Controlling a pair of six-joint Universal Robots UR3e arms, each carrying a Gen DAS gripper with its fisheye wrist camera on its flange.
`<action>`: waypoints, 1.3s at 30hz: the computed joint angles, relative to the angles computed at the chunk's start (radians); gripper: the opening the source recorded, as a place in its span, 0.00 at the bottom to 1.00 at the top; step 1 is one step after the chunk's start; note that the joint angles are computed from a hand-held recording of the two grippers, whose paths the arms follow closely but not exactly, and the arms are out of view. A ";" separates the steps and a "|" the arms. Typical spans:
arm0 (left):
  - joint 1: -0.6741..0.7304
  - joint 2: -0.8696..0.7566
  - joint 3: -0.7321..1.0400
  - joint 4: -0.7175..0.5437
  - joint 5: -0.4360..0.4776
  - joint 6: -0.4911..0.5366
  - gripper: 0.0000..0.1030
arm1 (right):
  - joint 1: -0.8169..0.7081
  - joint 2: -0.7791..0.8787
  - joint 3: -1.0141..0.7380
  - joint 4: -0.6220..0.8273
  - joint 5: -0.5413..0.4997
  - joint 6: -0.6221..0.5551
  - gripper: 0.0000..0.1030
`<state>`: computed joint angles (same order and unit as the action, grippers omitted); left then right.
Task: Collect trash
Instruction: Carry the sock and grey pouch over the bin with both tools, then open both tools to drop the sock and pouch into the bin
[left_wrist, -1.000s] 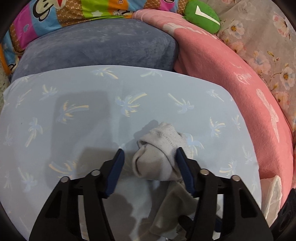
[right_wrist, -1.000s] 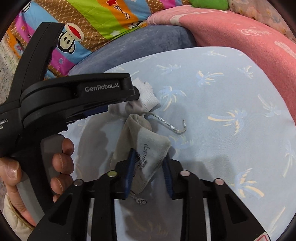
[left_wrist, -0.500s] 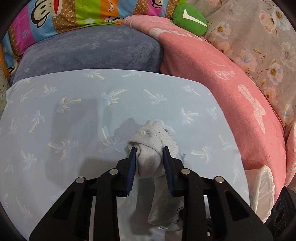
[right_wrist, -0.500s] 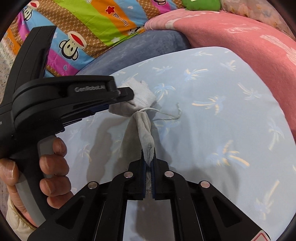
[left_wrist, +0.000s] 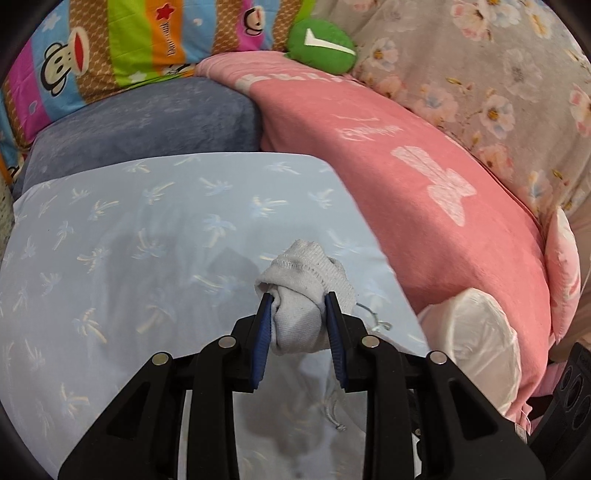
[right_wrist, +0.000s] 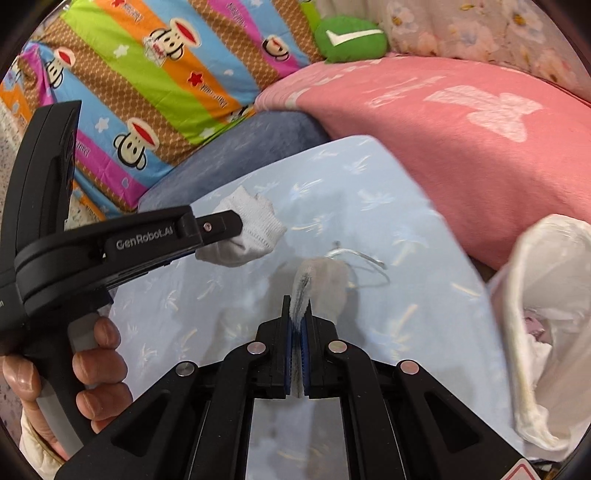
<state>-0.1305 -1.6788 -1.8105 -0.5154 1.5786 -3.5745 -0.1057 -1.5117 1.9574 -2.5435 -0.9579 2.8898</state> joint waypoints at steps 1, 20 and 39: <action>-0.022 -0.004 0.012 -0.005 0.013 -0.009 0.27 | -0.039 -0.044 0.029 0.018 0.017 -0.022 0.03; -0.368 -0.261 0.426 -0.130 0.169 -0.046 0.27 | -0.615 -0.403 0.085 0.431 0.263 -0.363 0.03; -0.495 -0.556 0.862 -0.316 0.171 -0.013 0.30 | -0.793 -0.278 -0.051 0.497 0.277 -0.480 0.04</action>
<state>-0.6254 -2.2343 -0.9485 -0.8315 1.7496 -3.5878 -0.8984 -1.7894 1.9066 -2.0467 -0.6805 2.4097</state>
